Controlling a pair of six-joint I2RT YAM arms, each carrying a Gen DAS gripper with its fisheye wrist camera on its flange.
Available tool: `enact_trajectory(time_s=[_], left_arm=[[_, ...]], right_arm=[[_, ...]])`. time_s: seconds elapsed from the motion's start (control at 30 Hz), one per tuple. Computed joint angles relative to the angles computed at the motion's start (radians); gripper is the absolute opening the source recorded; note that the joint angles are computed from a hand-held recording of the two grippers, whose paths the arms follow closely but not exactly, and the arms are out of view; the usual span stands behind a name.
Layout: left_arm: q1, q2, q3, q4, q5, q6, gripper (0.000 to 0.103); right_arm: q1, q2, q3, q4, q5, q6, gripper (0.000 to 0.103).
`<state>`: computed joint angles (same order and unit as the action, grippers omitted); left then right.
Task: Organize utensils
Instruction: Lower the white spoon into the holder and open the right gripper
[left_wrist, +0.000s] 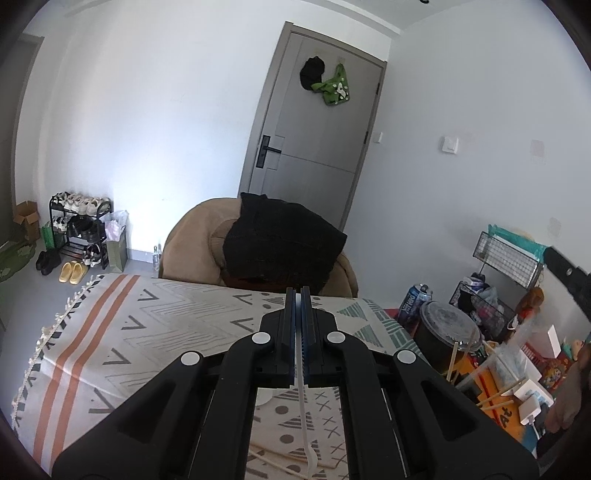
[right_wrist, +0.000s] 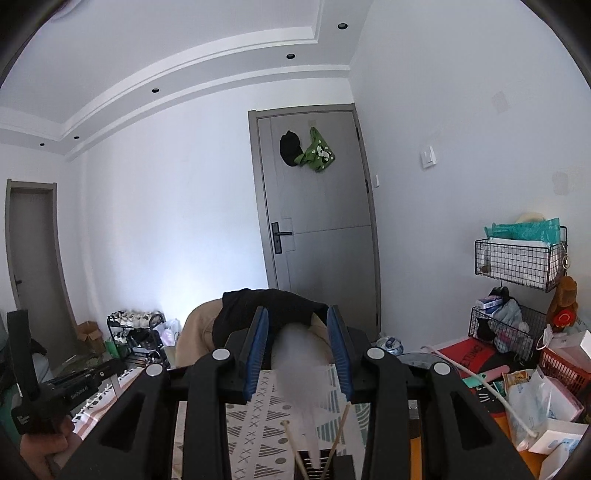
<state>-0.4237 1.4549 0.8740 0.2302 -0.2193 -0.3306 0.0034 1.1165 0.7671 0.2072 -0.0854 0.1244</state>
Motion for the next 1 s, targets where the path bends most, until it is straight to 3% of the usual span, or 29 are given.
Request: enact_trajectory(time_s=[0.17,0.5,0.63,0.9,1.0], left_arm=[[-0.026,0.068,0.050,0.003,-0.008,0.004,0.003],[-0.093,0.103,0.114,0.012,0.019,0.013,0.003],[-0.138,0.101,0.151,0.014,0.020,0.027,0.003],[-0.210,0.104,0.202,0.025,0.033,0.048,0.003],[-0.236,0.113,0.219,0.039,0.024,0.068,0.003]], right_arm=[[-0.054,0.071,-0.006,-0.024,-0.083,0.007,0.018],[-0.182,0.046,-0.087,-0.087,-0.201,0.039,0.022],[-0.218,0.003,-0.120,-0.156,-0.231,0.027,0.041],[-0.255,-0.144,-0.188,-0.299,-0.235,-0.019,0.048],[-0.277,-0.198,-0.215,-0.336,-0.254,-0.033,0.057]])
